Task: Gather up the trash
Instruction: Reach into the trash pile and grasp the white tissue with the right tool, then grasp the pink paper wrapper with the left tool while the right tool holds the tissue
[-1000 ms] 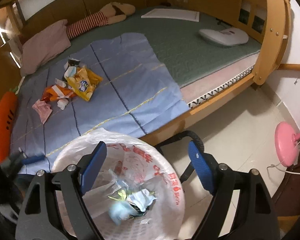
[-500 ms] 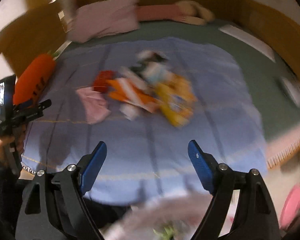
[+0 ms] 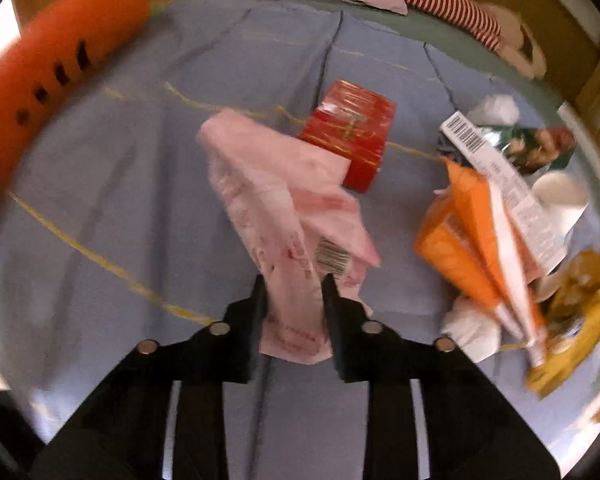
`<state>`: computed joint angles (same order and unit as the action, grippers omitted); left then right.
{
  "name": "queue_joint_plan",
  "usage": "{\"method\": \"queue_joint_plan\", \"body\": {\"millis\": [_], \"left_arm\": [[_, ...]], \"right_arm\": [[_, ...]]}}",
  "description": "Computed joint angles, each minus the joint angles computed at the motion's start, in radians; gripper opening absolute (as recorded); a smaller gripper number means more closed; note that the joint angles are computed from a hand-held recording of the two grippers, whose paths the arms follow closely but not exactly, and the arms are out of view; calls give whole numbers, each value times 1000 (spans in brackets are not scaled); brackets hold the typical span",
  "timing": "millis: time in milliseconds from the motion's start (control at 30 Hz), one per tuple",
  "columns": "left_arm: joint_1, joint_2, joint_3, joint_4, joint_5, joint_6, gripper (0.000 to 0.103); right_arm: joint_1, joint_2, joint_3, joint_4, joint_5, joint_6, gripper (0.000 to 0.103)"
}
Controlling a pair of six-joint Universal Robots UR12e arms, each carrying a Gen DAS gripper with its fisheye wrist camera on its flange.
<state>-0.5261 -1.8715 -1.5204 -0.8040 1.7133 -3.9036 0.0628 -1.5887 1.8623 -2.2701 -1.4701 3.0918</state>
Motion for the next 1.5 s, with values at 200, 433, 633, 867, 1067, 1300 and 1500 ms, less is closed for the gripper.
{"method": "queue_joint_plan", "body": {"millis": [200, 433, 633, 867, 1067, 1300, 1500], "left_arm": [[9, 17, -19, 6, -6, -32, 95], [6, 9, -7, -43, -33, -2, 95], [-3, -16, 16, -50, -90, 67, 95], [-24, -42, 39, 1, -165, 180, 96], [-33, -66, 70, -8, -172, 192, 96], [-33, -76, 77, 9, -169, 162, 97], [-53, -113, 124, 1, -151, 201, 97]], "right_arm": [[-13, -43, -6, 84, 104, -48, 35], [-105, -115, 39, 65, 327, 21, 83], [-164, -61, 9, 114, 111, 262, 71], [-113, -4, -13, 136, -86, 232, 48], [-115, -41, -6, 197, 59, 144, 37], [-68, -61, -7, 377, 371, -82, 37], [-70, -154, 23, 324, 284, -40, 37]]}}
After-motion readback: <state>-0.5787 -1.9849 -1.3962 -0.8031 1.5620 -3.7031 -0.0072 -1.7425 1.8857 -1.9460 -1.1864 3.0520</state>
